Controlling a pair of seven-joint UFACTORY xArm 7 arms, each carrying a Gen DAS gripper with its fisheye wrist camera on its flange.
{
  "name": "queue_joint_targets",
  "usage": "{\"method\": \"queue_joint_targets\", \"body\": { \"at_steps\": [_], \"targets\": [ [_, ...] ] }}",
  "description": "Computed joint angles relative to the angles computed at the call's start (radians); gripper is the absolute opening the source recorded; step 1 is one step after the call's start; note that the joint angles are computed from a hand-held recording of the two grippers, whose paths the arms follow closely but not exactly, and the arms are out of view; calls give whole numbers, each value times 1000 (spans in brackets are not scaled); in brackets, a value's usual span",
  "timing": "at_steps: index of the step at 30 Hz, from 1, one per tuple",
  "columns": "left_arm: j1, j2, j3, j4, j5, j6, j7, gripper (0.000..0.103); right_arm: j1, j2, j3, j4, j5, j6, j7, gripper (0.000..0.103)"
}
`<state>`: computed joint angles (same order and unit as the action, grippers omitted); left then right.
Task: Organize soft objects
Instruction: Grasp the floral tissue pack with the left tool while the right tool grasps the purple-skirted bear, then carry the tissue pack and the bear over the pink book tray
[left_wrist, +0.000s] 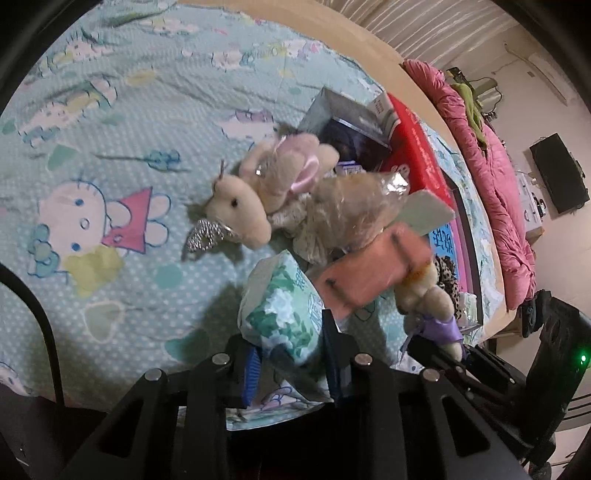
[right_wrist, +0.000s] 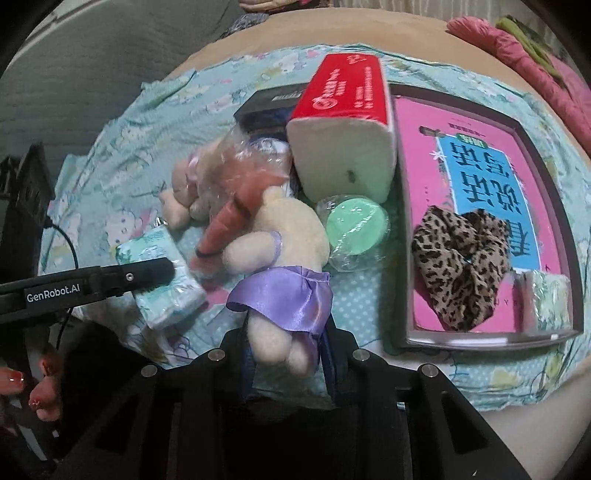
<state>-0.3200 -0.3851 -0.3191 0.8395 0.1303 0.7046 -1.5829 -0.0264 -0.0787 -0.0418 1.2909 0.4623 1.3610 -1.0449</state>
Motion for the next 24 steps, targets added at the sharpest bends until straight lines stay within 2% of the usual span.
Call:
{"method": "queue_joint_targets", "body": {
  "at_steps": [9,19,24],
  "targets": [
    [-4,12,-14,53,25,56,13,29,-44,36,-22,77,67,95,18,30],
    [-10,78,-44,221,151,205,32,29,-62,17,-30,99,134,89,9,30],
    [-28,131,-41,305,198,233,41,29,-75,29,-40,129,184,95,16,30]
  ]
}}
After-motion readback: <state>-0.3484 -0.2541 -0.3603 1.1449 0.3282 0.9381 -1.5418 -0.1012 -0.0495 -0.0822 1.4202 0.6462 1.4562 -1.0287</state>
